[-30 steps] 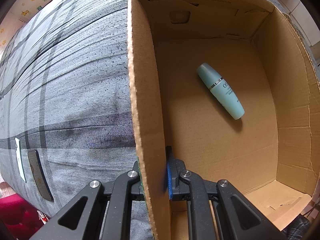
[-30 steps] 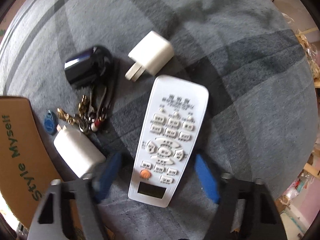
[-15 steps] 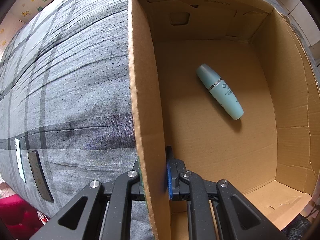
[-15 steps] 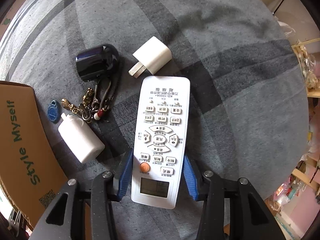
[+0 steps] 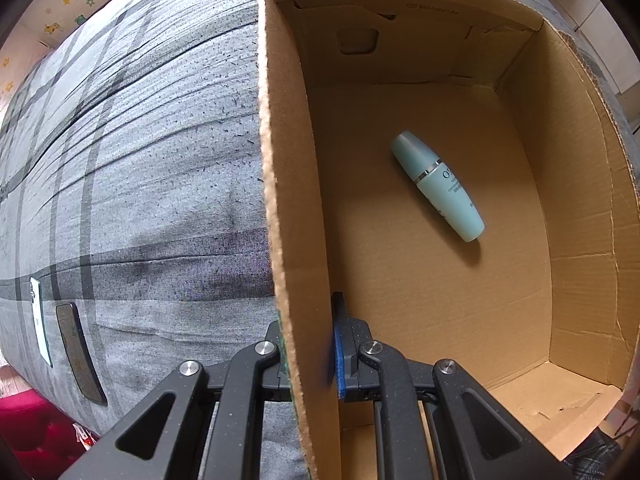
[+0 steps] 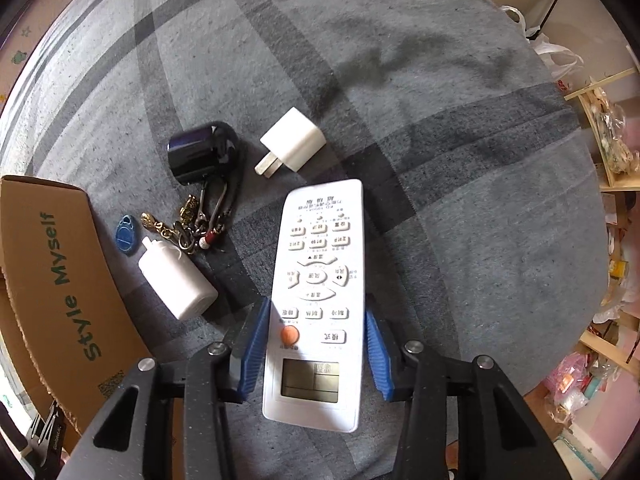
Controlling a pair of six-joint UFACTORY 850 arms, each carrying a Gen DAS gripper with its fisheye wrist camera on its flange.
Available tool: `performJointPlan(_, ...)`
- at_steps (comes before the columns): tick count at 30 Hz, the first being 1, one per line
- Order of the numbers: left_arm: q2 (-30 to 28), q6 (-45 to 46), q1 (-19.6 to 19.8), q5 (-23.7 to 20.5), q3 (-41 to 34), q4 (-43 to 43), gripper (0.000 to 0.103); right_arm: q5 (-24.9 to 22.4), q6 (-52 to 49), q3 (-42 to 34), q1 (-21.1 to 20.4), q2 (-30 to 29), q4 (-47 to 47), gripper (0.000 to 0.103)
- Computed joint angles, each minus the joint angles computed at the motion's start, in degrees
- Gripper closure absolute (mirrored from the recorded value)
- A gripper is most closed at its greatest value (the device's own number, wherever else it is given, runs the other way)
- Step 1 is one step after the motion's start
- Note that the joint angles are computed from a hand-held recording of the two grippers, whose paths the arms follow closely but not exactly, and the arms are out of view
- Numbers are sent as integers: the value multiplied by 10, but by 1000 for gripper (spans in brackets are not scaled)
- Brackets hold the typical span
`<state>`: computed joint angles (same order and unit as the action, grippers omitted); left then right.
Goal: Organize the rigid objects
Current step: 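Lift the white remote with the right gripper and turn it upright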
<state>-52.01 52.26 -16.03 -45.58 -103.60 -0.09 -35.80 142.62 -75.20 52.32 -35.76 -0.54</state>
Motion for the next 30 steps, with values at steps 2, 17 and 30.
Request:
performJointPlan(2,0,-1,0,0,1,0,91,-3,3,1,2,4,-2,55)
performJointPlan(17,-2,1,0,-2,-3,0,91,-13,46,13,8,25,-27,56)
performJointPlan(30,0,-1,-1,-2,-1,1,91,1,4,2,1,0,1,56)
